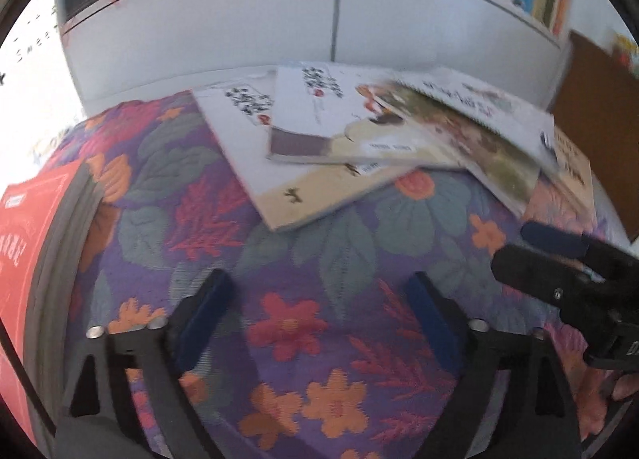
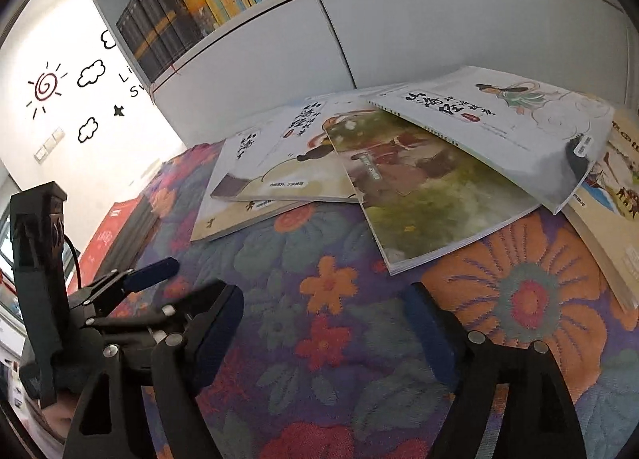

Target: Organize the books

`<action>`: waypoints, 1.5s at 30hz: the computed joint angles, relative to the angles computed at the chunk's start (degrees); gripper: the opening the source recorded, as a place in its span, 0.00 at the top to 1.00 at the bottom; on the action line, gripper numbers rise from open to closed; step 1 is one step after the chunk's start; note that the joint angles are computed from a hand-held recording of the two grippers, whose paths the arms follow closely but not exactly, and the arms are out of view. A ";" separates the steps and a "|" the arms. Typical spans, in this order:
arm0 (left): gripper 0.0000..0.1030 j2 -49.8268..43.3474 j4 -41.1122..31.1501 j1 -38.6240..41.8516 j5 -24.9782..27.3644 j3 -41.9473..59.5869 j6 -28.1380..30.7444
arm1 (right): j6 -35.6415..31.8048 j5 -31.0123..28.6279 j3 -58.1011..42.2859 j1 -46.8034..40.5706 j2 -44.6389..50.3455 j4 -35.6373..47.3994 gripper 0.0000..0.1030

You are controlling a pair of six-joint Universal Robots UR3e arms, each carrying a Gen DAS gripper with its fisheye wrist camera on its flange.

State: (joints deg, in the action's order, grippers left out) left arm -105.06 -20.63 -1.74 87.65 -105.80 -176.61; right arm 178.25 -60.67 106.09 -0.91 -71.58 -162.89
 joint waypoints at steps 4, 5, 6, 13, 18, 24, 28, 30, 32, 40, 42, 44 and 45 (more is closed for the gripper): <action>0.07 0.74 0.20 0.96 -1.79 -0.98 0.20 | 0.07 1.59 1.01 -0.86 -0.33 -0.54 0.19; 0.06 0.72 0.16 0.82 -1.57 -0.98 0.27 | 0.14 1.84 1.12 -0.97 -0.37 -0.61 0.19; 0.06 0.47 -0.05 0.72 -1.41 -0.60 0.37 | 0.18 2.14 1.31 -1.14 -0.46 -0.71 0.19; 0.01 -0.64 -0.74 0.15 -1.07 0.60 1.01 | 0.23 2.44 1.19 -1.17 -0.33 -0.71 0.18; 0.01 -0.87 -0.90 0.01 -0.87 0.93 0.94 | -0.30 2.19 1.01 -0.94 -0.52 -0.17 0.15; 0.01 -1.00 -0.93 -0.11 -0.65 1.05 0.93 | -0.27 2.11 1.12 -0.88 -0.60 -0.22 0.15; 0.01 -0.99 -0.88 -0.12 -0.63 0.99 0.93 | -0.26 2.09 1.09 -0.88 -0.55 -0.26 0.15; 0.01 -0.98 -0.86 -0.12 -0.62 0.96 0.92 | -0.26 2.09 1.09 -0.88 -0.55 -0.26 0.15; 0.01 -0.98 -0.86 -0.12 -0.62 0.96 0.92 | -0.21 2.08 1.11 -0.88 -0.58 -0.26 0.15; 0.01 -0.98 -0.86 -0.12 -0.62 0.96 0.92 | -0.19 2.07 1.08 -0.87 -0.58 -0.24 0.15; 0.01 -0.98 -0.86 -0.12 -0.62 0.96 0.92 | -0.17 2.06 1.14 -0.87 -0.64 -0.23 0.15; 0.01 -0.98 -0.86 -0.12 -0.62 0.96 0.92 | -0.17 2.07 1.08 -0.87 -0.58 -0.24 0.15; 0.01 -0.97 -0.95 -0.14 -0.59 1.00 0.90 | -0.17 2.06 1.13 -0.87 -0.64 -0.23 0.15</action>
